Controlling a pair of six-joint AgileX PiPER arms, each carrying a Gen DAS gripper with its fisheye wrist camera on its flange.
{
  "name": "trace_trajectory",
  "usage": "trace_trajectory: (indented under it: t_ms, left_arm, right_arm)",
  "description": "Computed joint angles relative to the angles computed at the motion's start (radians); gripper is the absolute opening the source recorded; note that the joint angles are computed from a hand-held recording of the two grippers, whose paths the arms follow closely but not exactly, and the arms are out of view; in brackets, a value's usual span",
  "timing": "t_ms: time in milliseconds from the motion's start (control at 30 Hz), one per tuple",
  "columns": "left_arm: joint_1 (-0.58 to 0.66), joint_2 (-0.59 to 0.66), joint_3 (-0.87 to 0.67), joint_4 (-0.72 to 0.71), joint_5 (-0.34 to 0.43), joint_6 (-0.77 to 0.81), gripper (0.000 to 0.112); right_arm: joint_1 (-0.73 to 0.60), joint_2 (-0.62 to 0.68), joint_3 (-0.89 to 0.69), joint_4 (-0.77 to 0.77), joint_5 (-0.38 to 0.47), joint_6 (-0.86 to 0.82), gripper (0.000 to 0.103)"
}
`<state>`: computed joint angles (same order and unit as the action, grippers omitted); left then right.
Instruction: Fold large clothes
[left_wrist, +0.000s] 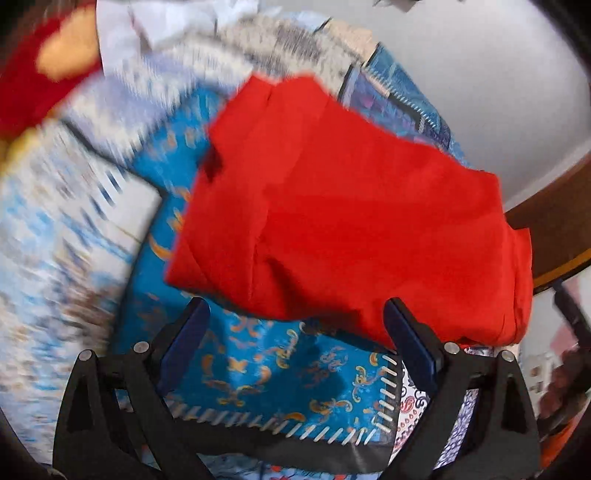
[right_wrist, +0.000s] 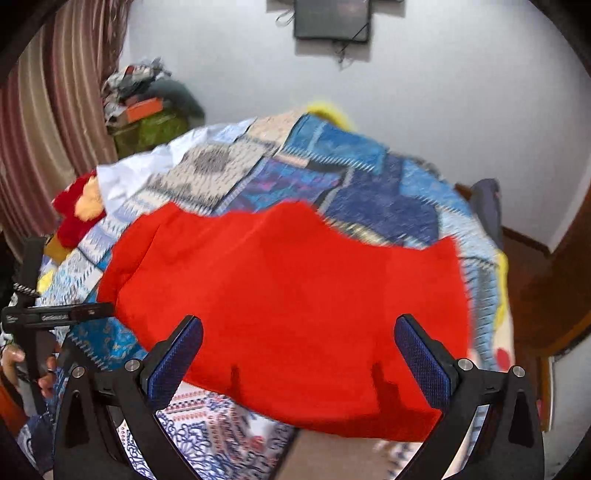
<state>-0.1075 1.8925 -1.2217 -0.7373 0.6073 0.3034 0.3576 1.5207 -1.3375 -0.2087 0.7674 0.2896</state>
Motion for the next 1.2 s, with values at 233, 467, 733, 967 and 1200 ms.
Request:
trace_trajectory:
  t_ms: [233, 467, 733, 967, 1200]
  left_arm:
    - [0.045, 0.199, -0.130, -0.349, 0.107, 0.204, 0.096]
    - [-0.031, 0.262, -0.313, -0.115, -0.074, -0.082, 0.065]
    - [-0.104, 0.145, -0.339, 0.392, -0.129, -0.451, 0.016]
    - [-0.136, -0.054, -0.263, 0.616, -0.172, -0.555, 0.015]
    - [-0.230, -0.073, -0.334, 0.907, -0.071, -0.753, 0.015]
  right_arm:
    - [-0.017, 0.174, -0.036, 0.084, 0.002, -0.052, 0.103]
    - [-0.149, 0.195, -0.031, 0.394, 0.007, -0.265, 0.103]
    - [-0.097, 0.180, -0.120, 0.391, 0.071, -0.253, 0.103]
    - [0.036, 0.335, -0.276, 0.307, 0.116, -0.163, 0.103]
    - [0.060, 0.407, -0.333, 0.353, 0.174, -0.216, 0.100]
